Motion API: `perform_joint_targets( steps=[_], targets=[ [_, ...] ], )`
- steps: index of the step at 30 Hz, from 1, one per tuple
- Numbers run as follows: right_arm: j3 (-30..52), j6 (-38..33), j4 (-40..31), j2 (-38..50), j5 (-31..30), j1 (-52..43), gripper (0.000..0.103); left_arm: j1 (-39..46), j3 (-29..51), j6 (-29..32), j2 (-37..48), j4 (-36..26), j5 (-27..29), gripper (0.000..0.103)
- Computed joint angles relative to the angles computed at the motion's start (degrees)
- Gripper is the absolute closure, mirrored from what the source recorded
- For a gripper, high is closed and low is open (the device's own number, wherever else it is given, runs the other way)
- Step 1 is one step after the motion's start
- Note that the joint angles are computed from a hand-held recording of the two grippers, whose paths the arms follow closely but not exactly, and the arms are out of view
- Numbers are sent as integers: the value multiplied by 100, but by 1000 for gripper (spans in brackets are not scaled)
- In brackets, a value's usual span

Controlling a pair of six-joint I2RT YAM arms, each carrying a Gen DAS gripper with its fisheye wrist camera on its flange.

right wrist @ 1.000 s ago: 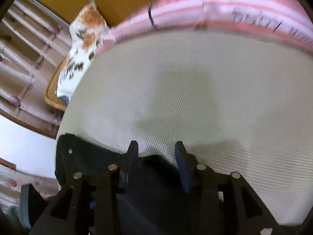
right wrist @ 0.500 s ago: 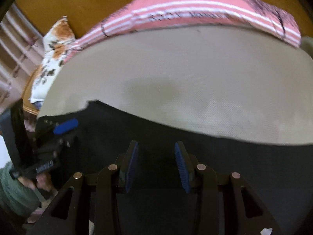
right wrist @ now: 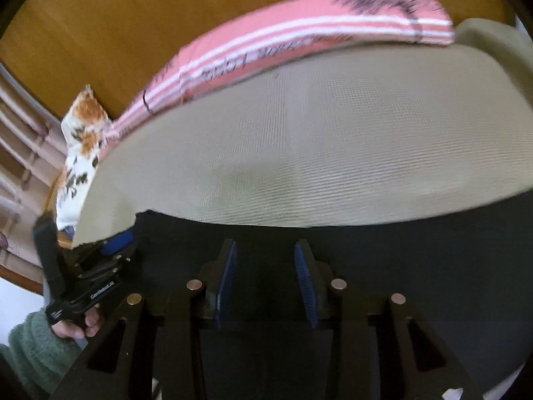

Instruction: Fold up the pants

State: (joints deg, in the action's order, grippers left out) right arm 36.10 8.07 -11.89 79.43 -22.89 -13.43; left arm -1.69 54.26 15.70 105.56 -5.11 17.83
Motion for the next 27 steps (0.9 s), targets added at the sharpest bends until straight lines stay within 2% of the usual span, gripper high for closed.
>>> perform_joint_targets(
  steps=[3, 7, 10, 15, 19, 27],
  targets=[
    [-305, -348, -579, -778, -393, -975, 64, 40, -438, 68, -541, -10, 125, 57],
    [-662, -1408, -1493, -1297, -985, -2842, 64, 68, -944, 137, -1145, -237, 358, 54],
    [-751, -2400, -2019, -1017, -1416, -4383, 64, -1, -1310, 232, -1484, -333, 493, 54],
    [-553, -3568, -2373, 107, -1813, -6084, 63, -475, -1707, 194, -1702, -277, 377, 54],
    [-387, -3784, -2044, 988, -1893, -6650, 63, -979, -1824, 84, -1796, -232, 171, 54],
    [21, -3374, -1297, 2279, -2405, -6834, 63, -1767, -1903, -52, -1736, -122, -301, 54]
  ],
)
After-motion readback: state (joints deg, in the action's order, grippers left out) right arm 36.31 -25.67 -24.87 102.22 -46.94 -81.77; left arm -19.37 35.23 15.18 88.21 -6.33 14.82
